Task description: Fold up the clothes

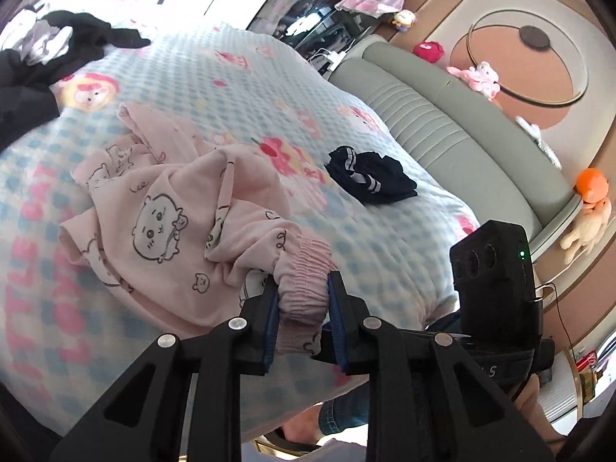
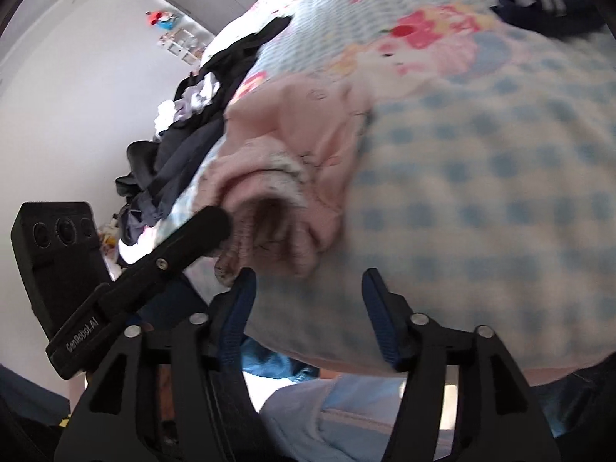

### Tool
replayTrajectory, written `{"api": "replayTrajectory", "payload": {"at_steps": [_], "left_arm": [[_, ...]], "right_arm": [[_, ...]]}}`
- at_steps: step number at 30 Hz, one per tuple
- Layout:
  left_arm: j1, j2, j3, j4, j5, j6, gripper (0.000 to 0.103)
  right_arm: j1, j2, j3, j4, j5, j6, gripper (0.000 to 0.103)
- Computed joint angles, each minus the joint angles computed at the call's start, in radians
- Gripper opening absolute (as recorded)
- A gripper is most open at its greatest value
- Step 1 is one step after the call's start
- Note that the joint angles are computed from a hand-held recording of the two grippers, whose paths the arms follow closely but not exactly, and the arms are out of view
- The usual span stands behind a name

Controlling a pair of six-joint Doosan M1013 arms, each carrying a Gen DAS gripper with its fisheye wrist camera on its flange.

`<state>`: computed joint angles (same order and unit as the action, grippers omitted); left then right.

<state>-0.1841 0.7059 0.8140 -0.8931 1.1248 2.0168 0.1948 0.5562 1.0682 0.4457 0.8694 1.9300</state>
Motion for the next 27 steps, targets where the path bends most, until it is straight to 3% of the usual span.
{"api": "replayTrajectory", "payload": {"at_steps": [10,27], "left_arm": [[0.005,0.018,-0.021,0.004,0.034,-0.047,0.027],[0.01,0.038,-0.042,-0.016,0.072,-0.086,0.029]], "right_arm": [[0.015,0.049,-0.078,-0.122,0.031,0.117,0.065],[0.016,0.051,-0.075,-0.115,0.044,0.113,0.064]]}}
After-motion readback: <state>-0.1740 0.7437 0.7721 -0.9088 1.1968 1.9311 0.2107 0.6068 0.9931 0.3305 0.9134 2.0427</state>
